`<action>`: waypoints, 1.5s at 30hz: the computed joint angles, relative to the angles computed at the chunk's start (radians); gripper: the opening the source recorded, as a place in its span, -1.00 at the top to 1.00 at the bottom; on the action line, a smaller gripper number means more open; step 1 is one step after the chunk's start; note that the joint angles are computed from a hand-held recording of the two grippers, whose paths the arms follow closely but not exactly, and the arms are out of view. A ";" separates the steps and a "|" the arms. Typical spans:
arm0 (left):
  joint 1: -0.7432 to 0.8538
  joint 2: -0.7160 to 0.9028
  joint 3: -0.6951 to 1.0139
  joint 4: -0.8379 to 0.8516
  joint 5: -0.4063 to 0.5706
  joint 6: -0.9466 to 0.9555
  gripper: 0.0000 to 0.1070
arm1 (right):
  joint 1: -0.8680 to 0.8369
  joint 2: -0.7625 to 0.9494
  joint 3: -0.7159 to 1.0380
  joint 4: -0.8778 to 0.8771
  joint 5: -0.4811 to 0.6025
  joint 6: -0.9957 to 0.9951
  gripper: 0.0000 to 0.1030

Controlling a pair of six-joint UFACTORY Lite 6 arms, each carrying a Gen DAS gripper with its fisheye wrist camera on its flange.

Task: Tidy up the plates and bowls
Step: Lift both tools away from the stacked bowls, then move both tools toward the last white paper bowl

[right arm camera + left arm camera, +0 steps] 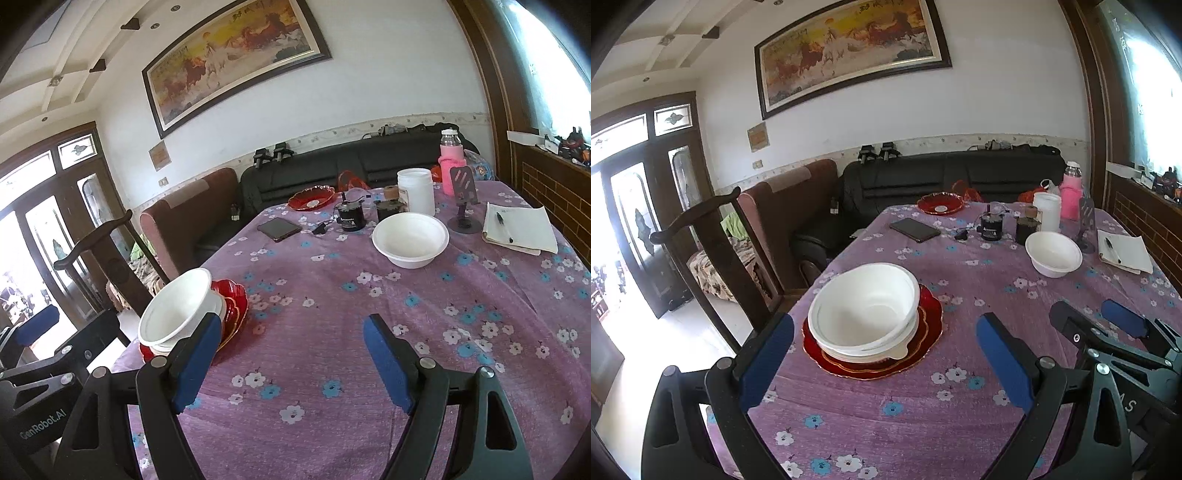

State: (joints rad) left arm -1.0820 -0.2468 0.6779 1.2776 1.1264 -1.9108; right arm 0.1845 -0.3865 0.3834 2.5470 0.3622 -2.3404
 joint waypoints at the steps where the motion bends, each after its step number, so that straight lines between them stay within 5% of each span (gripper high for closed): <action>1: 0.005 0.006 0.001 0.002 -0.007 -0.002 -0.86 | -0.005 0.013 0.007 -0.007 0.005 0.004 -0.62; 17: 0.143 0.135 0.059 0.054 -0.185 0.013 -0.86 | -0.119 0.184 0.114 -0.106 0.045 0.030 -0.62; 21: 0.228 0.155 0.135 0.066 -0.336 0.108 -0.86 | -0.202 0.244 0.183 -0.228 0.047 0.119 -0.62; 25: 0.373 0.139 0.223 0.091 -0.587 0.168 -0.85 | -0.300 0.301 0.295 -0.369 0.017 0.211 -0.62; 29: 0.480 0.264 0.404 -0.206 -0.727 0.507 -0.85 | -0.370 0.395 0.464 -0.421 -0.058 0.229 -0.62; 36: 0.544 0.493 0.721 -0.765 -0.681 1.071 -0.85 | -0.455 0.684 0.843 -0.726 -0.046 0.622 -0.62; 41: 0.601 0.676 1.036 -0.967 -0.553 1.261 -0.85 | -0.455 0.957 1.165 -0.928 -0.027 0.893 -0.62; 45: 0.635 0.854 1.302 -1.032 -0.540 1.333 -0.85 | -0.468 1.191 1.420 -1.137 0.059 1.134 -0.56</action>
State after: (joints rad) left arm -0.4473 0.6071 1.9795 0.2453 0.5862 -0.5777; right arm -0.2837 0.8049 1.8036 1.4104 0.4207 -1.2068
